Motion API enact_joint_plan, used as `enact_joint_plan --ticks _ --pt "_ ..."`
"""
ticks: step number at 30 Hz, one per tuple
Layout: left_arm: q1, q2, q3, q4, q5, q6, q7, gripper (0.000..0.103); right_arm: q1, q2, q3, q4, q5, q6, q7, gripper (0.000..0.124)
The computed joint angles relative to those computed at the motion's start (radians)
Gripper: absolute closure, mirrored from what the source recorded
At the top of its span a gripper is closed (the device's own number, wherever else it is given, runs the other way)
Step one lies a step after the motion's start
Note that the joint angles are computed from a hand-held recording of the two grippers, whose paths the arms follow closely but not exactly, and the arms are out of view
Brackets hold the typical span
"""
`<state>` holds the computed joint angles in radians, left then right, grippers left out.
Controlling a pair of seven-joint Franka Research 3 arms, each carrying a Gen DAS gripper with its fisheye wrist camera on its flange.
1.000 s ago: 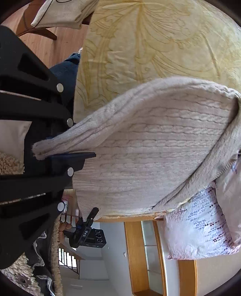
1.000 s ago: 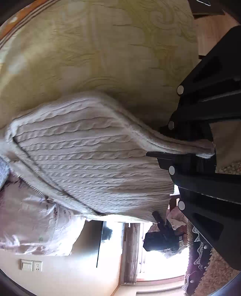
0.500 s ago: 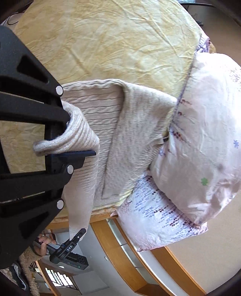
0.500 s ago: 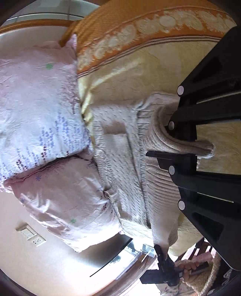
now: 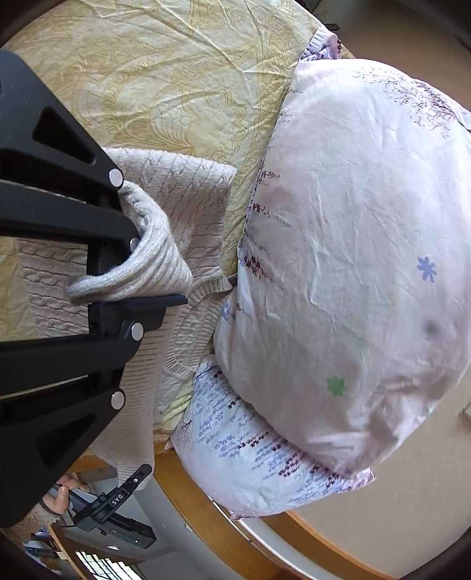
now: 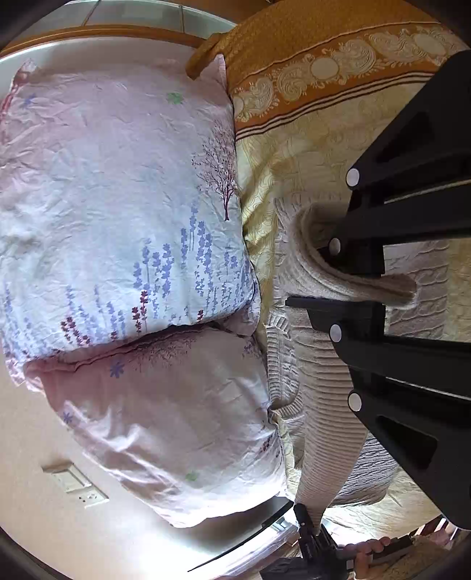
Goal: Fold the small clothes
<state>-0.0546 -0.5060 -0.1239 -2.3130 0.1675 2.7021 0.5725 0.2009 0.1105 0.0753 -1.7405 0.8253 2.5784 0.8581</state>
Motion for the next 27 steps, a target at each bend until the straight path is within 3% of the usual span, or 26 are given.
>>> enact_joint_plan --ticks 5,13,27 --pt "0.001 0.114 0.026 0.040 -0.029 0.012 0.021 0.097 -0.003 0.162 -0.004 0.162 -0.095 -0.116 0.235 0.117" --pt "0.003 0.196 0.052 0.051 -0.111 0.035 0.052 0.096 -0.085 0.349 0.033 0.399 -0.061 -0.350 0.483 0.117" --pt "0.015 0.260 0.051 0.086 -0.156 0.043 0.107 0.093 -0.126 0.449 0.068 0.510 -0.029 -0.422 0.622 0.116"
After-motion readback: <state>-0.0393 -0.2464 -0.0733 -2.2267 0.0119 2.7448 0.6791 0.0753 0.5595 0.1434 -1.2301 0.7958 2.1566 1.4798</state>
